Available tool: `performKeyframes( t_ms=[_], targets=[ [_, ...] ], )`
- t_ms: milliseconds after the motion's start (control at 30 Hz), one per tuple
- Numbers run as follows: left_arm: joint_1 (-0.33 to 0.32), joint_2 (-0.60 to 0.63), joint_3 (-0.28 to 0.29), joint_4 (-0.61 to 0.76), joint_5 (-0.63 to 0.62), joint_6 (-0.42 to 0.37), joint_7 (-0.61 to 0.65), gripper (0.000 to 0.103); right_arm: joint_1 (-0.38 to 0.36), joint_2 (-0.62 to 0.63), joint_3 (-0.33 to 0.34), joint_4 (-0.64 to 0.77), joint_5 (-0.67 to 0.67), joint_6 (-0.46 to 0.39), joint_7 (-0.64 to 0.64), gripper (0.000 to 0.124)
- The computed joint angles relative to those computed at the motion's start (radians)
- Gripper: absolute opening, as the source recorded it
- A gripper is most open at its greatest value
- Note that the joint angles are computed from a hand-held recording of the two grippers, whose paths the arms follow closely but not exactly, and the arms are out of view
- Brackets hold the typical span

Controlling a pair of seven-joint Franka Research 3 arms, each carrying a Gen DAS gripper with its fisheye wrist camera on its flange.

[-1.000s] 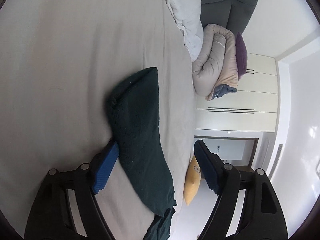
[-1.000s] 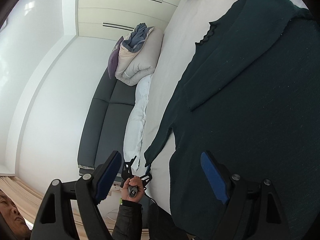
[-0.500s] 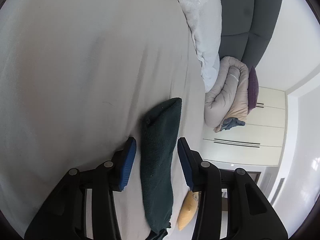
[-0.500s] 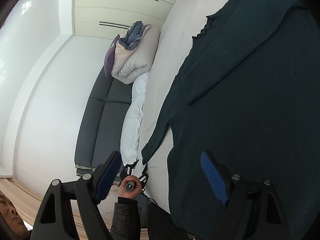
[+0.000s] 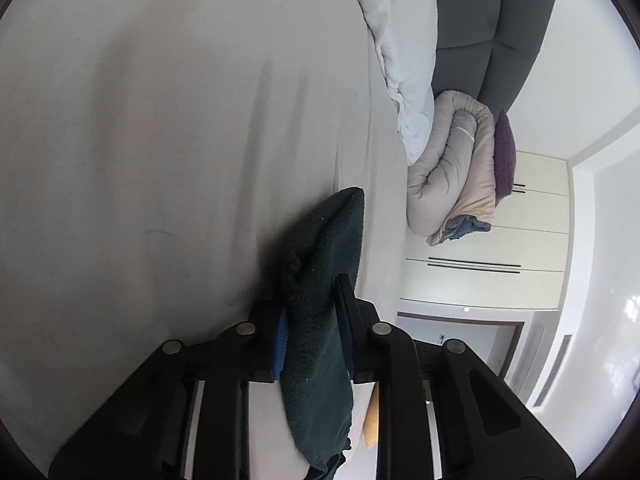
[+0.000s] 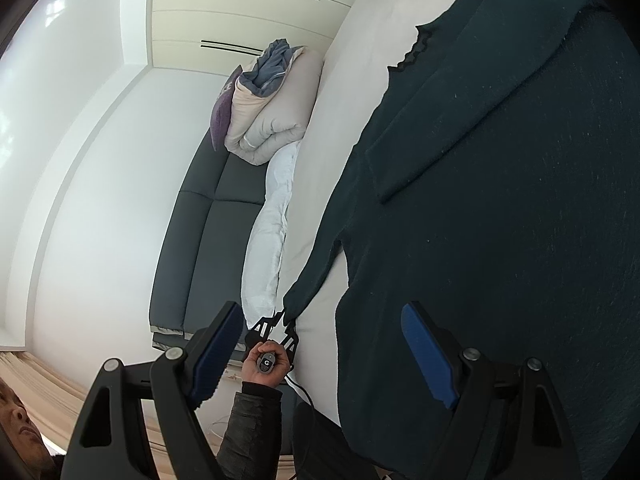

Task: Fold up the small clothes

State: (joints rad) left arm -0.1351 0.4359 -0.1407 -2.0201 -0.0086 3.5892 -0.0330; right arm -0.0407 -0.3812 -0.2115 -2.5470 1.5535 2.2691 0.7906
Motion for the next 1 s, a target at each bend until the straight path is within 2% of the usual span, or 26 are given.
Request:
performKeyframes(
  t_ms=[100, 200, 267, 333, 400, 433, 500, 533, 633, 733, 867, 933, 1000],
  targets=[
    [-0.017, -0.005, 0.013, 0.003, -0.003, -0.021, 0.025, 0.015, -0.002, 0.001, -0.001, -0.001, 0.0, 0.001, -0.009, 0.084],
    [-0.047, -0.015, 0.047, 0.048, 0.011, -0.132, 0.092, 0.009, -0.005, 0.006, -0.004, -0.002, 0.006, 0.0, -0.02, 0.082],
    [-0.136, -0.036, 0.134, 0.079, 0.007, -0.22, 0.175, 0.007, -0.008, 0.01, -0.006, -0.005, 0.01, 0.001, -0.028, 0.08],
    [-0.266, -0.047, 0.266, 0.128, 0.031, -0.316, 0.244, 0.007, -0.011, 0.019, -0.006, -0.004, 0.006, -0.001, -0.027, 0.078],
    [-0.395, -0.036, 0.4, 0.209, 0.124, -0.42, 0.271, 0.007, -0.015, 0.03, -0.006, 0.002, 0.001, -0.003, -0.028, 0.077],
    [-0.442, -0.022, 0.442, 0.274, 0.203, -0.499, 0.294, 0.007, -0.016, 0.035, -0.006, 0.005, 0.002, -0.005, -0.029, 0.076],
    [-0.472, 0.011, 0.436, 0.394, 0.312, -0.626, 0.386, 0.007, -0.016, 0.053, -0.001, 0.023, -0.004, -0.007, -0.028, 0.076],
    [-0.489, 0.04, 0.419, 0.476, 0.377, -0.714, 0.455, 0.007, -0.015, 0.063, 0.003, 0.034, -0.007, -0.004, -0.026, 0.076],
    [-0.518, 0.119, 0.347, 0.64, 0.506, -0.86, 0.618, 0.007, -0.006, 0.11, 0.016, 0.09, -0.019, -0.012, -0.026, 0.076],
    [-0.552, 0.183, 0.296, 0.73, 0.606, -0.928, 0.698, 0.007, 0.011, 0.189, 0.039, 0.187, -0.036, -0.021, -0.023, 0.076],
    [-0.6, 0.227, 0.279, 0.773, 0.74, -0.981, 0.683, 0.007, 0.026, 0.347, 0.079, 0.373, -0.076, -0.065, 0.016, 0.076],
    [-0.615, 0.227, 0.281, 0.762, 0.81, -0.982, 0.653, 0.007, 0.023, 0.449, 0.104, 0.487, -0.083, -0.116, 0.051, 0.076],
    [-0.628, 0.218, 0.279, 0.746, 0.877, -0.985, 0.627, 0.007, 0.018, 0.535, 0.136, 0.587, -0.094, -0.123, 0.101, 0.076]
  ],
)
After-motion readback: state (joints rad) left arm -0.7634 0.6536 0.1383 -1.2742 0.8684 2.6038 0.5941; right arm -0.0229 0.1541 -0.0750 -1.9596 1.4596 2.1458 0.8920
